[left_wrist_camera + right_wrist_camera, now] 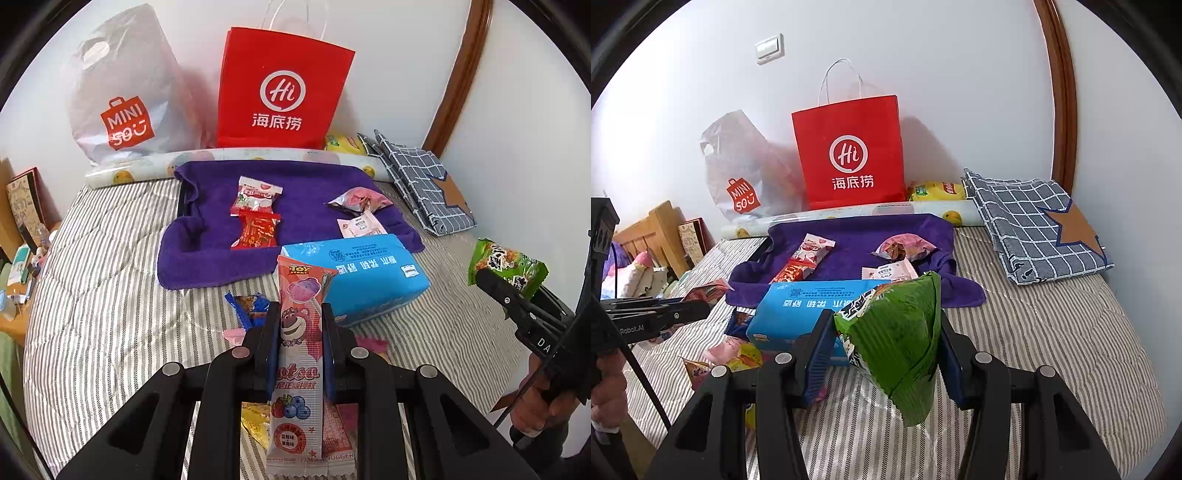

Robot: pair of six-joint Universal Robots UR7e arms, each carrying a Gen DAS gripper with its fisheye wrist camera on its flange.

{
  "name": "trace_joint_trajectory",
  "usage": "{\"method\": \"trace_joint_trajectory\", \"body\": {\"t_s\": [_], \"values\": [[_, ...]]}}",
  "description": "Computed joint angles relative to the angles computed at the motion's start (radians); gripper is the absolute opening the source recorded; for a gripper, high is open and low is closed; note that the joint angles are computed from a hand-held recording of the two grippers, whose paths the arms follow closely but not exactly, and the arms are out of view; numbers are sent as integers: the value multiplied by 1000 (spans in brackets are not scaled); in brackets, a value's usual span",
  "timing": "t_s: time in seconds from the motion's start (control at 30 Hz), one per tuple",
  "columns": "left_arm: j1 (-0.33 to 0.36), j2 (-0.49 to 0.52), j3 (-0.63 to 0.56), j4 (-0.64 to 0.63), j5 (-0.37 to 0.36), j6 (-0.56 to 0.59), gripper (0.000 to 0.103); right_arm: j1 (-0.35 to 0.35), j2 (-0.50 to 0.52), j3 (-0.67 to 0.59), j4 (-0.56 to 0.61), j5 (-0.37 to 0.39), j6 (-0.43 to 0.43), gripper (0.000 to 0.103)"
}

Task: Organize snacks
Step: 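Carry the Lotso packet over the towel with the left tool while the right tool carries the green bag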

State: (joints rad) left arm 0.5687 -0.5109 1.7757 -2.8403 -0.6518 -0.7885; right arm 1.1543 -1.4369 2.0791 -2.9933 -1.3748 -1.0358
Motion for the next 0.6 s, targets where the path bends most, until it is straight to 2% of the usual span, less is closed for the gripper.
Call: {"method": "trace_joint_trajectory", "body": {"t_s": [0.6], "values": [[26, 12, -34, -20, 0, 51, 19, 35, 42, -31, -22, -16, -3, 49]]}}
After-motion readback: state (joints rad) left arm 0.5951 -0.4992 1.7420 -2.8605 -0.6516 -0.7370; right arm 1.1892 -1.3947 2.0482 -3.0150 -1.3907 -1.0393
